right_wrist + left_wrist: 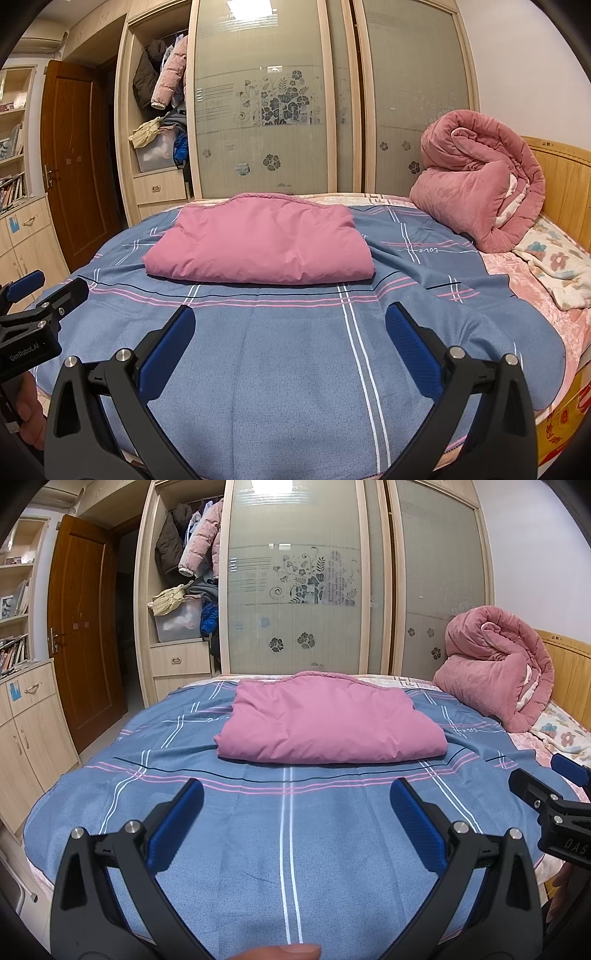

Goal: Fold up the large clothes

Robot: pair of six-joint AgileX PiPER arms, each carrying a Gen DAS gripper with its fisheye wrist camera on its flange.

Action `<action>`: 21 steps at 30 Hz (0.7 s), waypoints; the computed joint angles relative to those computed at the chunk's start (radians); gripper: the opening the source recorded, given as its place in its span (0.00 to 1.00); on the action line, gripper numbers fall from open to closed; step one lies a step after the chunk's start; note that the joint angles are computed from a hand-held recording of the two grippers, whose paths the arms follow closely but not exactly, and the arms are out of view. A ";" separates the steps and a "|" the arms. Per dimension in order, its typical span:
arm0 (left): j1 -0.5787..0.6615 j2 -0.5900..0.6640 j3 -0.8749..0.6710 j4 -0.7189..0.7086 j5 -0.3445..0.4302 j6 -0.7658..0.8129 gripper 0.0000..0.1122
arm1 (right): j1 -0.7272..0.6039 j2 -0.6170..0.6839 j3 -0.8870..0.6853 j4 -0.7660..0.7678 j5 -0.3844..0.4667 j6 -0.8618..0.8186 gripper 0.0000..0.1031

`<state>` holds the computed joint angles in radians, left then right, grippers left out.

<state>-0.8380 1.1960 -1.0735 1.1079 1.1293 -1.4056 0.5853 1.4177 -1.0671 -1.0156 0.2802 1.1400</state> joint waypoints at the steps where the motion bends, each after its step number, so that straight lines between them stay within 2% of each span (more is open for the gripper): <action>1: 0.000 0.001 -0.001 0.000 -0.001 -0.002 0.90 | 0.001 0.000 0.000 -0.002 0.001 0.000 0.99; 21: -0.014 0.014 0.001 0.020 0.009 -0.015 0.90 | -0.009 -0.002 -0.001 0.044 -0.004 -0.047 0.99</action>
